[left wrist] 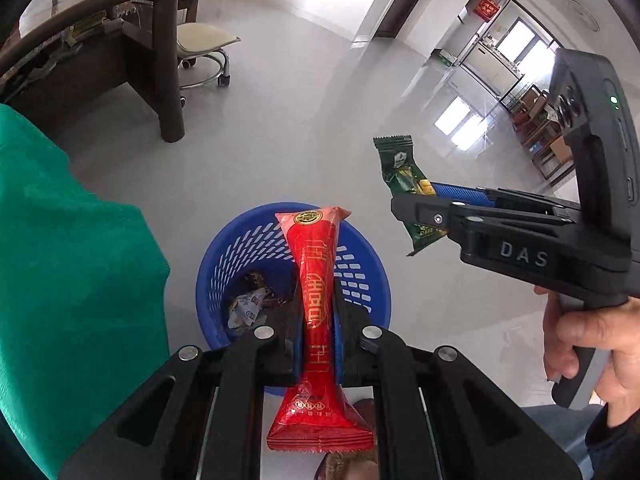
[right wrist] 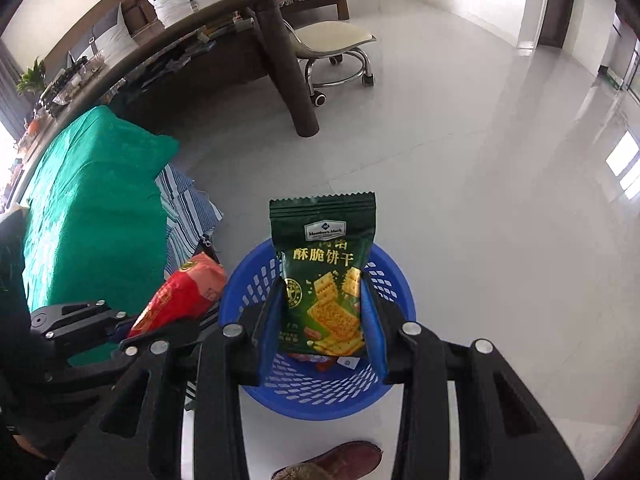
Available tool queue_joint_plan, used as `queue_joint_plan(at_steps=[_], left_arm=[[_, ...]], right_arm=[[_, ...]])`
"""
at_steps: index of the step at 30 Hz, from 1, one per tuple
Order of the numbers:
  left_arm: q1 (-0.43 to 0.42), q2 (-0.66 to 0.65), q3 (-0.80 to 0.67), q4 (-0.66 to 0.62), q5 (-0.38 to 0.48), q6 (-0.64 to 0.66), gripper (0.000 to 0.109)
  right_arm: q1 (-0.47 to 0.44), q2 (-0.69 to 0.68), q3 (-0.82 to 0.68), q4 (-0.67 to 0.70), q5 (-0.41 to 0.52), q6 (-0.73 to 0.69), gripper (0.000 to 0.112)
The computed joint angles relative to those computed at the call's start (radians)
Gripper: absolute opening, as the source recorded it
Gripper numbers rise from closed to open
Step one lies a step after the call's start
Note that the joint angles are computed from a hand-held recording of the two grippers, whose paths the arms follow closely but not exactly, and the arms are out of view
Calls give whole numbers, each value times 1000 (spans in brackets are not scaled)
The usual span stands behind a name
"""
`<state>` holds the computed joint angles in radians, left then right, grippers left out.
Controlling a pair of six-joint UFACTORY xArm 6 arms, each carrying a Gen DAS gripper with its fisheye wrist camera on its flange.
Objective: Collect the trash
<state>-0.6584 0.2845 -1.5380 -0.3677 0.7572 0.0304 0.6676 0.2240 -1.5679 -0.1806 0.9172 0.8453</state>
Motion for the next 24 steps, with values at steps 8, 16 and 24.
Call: queue_joint_plan(at_steps=[8, 16, 24], left_arm=[[-13, 51, -22, 50, -44, -33, 59], [-16, -46, 93, 187, -200, -181, 95], [-7, -326, 302, 348, -246, -251, 98]], right_arm=[[-33, -46, 91, 28, -101, 45, 65], [-30, -83, 99, -93, -130, 136, 73], [33, -51, -12, -306, -66, 206, 94]])
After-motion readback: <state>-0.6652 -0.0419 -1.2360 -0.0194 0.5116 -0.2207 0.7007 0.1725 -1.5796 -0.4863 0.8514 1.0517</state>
